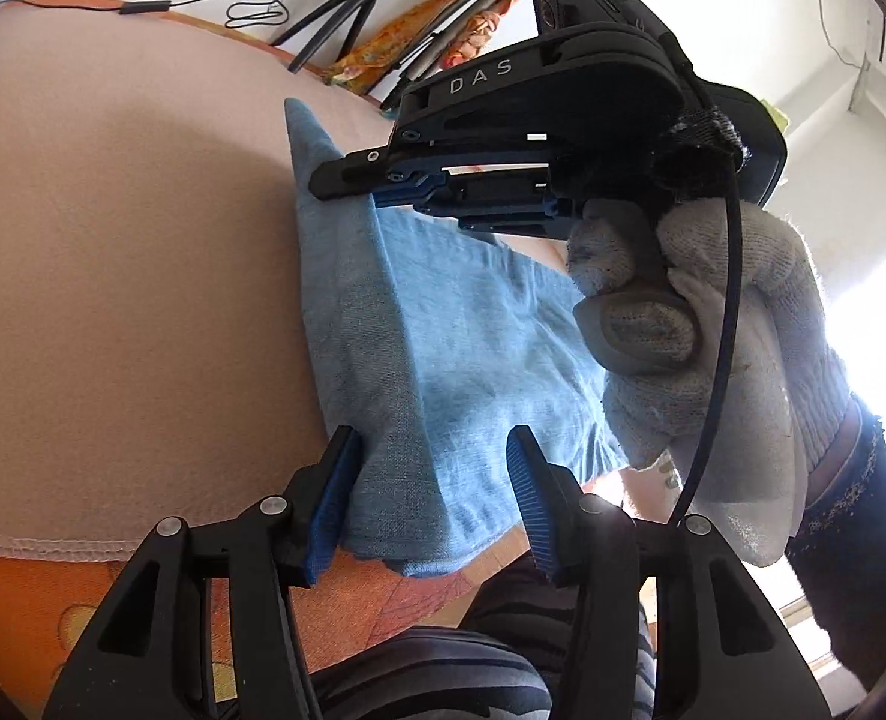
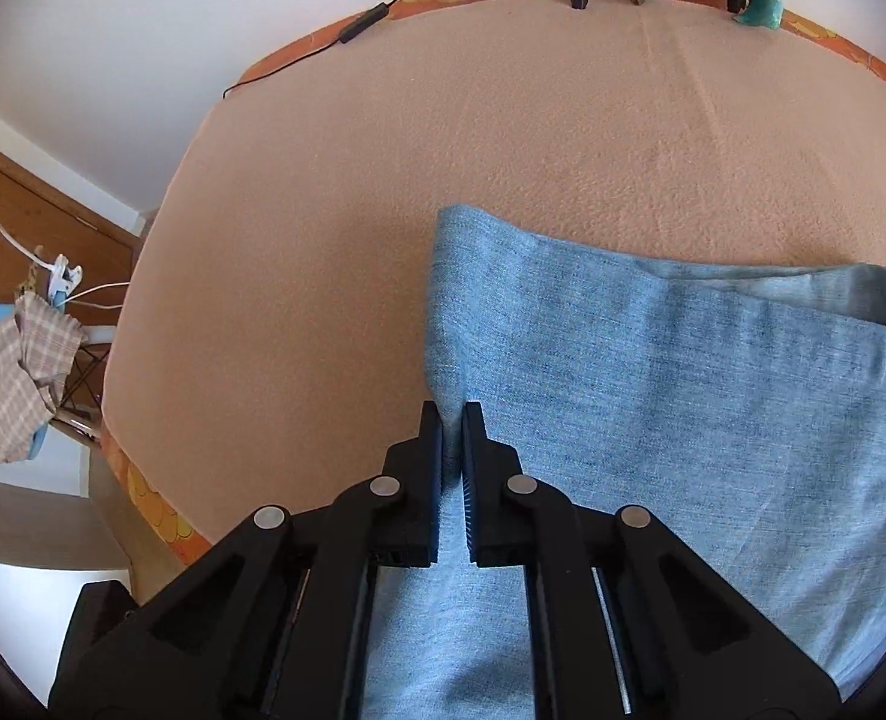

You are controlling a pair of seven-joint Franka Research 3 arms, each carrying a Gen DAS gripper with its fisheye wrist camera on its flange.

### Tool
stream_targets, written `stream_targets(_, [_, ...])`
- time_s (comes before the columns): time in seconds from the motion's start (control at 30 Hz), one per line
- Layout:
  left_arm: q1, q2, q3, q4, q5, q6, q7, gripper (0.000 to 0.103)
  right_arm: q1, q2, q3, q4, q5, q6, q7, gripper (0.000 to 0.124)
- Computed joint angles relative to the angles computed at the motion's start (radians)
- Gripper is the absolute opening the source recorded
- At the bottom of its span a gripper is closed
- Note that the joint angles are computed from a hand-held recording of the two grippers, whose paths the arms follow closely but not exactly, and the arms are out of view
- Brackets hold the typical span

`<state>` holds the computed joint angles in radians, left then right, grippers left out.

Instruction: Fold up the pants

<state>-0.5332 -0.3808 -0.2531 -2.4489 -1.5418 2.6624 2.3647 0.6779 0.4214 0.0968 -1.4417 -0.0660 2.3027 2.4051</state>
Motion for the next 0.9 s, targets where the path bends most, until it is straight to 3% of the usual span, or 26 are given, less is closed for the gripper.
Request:
stream_targets(0.03, [-0.001, 0.009, 0.003, 0.018, -0.012, -0.006, 0.019, 0.024, -0.004, -0.03, -0.001, -0.045, 0.003, 0.041, 0.006, 0.006])
stream_targets(0.07, [0.0, 0.009, 0.004, 0.027, -0.017, -0.013, 0.029, 0.021, -0.006, -0.06, -0.003, -0.088, 0.001, 0.079, 0.016, 0.006])
stream_targets(0.23, [0.0, 0.007, -0.002, 0.081, 0.027, -0.038, 0.054, 0.021, -0.051, -0.218, 0.006, -0.299, 0.012, 0.268, 0.048, 0.006])
stream_targets(0.43, [-0.024, 0.043, -0.002, 0.16, 0.049, -0.049, 0.097, 0.021, -0.096, -0.355, 0.028, -0.462, -0.019, 0.432, 0.129, 0.006])
stream_targets(0.77, [-0.061, 0.145, -0.04, 0.335, 0.145, -0.081, 0.1, 0.021, -0.258, -0.65, 0.112, -0.732, -0.044, 0.541, 0.198, 0.006])
stream_targets(0.9, [-0.074, 0.218, -0.055, 0.427, 0.173, -0.112, 0.096, 0.021, -0.33, -0.778, 0.147, -0.825, -0.022, 0.53, 0.192, 0.006])
